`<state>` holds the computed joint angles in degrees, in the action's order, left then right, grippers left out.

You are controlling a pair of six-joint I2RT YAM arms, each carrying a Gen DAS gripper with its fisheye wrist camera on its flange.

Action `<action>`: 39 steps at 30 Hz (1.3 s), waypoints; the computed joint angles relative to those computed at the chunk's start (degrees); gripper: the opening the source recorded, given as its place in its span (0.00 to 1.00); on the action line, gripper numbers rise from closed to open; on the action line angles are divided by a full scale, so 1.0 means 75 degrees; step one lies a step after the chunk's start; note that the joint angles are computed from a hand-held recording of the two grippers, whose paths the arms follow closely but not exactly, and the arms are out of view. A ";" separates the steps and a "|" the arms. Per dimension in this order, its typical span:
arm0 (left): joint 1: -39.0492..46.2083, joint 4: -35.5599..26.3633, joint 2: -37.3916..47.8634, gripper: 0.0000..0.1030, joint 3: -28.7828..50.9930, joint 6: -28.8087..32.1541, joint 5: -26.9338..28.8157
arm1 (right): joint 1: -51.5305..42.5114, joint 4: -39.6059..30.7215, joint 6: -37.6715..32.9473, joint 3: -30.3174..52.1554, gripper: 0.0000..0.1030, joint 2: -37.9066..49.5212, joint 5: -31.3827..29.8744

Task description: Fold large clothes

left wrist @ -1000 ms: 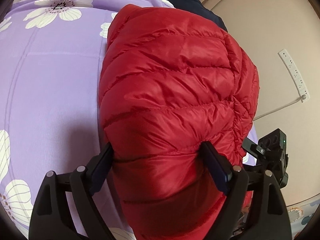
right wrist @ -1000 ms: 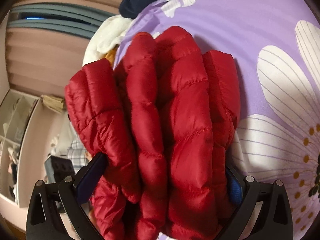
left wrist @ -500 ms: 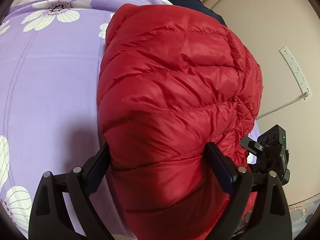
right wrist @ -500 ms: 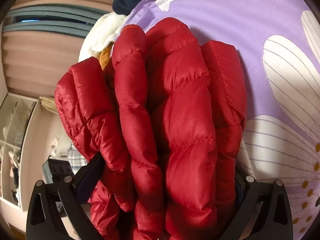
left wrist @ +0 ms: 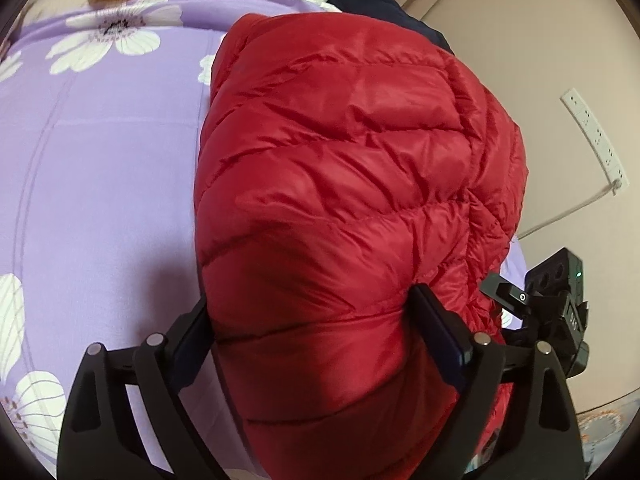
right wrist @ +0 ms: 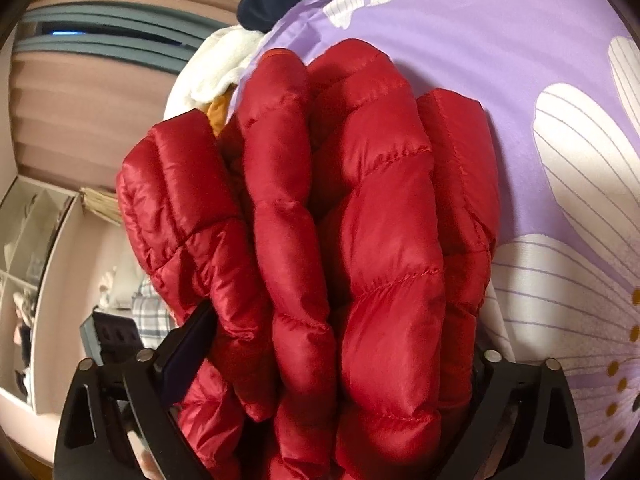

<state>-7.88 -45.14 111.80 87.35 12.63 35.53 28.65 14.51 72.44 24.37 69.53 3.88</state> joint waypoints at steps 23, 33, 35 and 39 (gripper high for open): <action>0.0102 0.0644 -0.1477 0.75 -0.1275 0.0221 -0.0516 | 0.1083 -0.1519 -0.1157 0.1241 0.56 0.0088 0.1830; 0.0450 0.0659 -0.1813 0.75 -0.1530 0.0371 -0.0350 | 0.1213 -0.1512 -0.1686 0.1507 0.54 0.0271 0.1991; 0.0543 0.0619 -0.1868 0.75 -0.1546 0.0416 -0.0290 | 0.1190 -0.1455 -0.1794 0.1504 0.54 0.0292 0.1977; 0.0736 0.0583 -0.2017 0.75 -0.1635 0.0483 -0.0190 | 0.1168 -0.1191 -0.2027 0.1409 0.53 0.0324 0.1905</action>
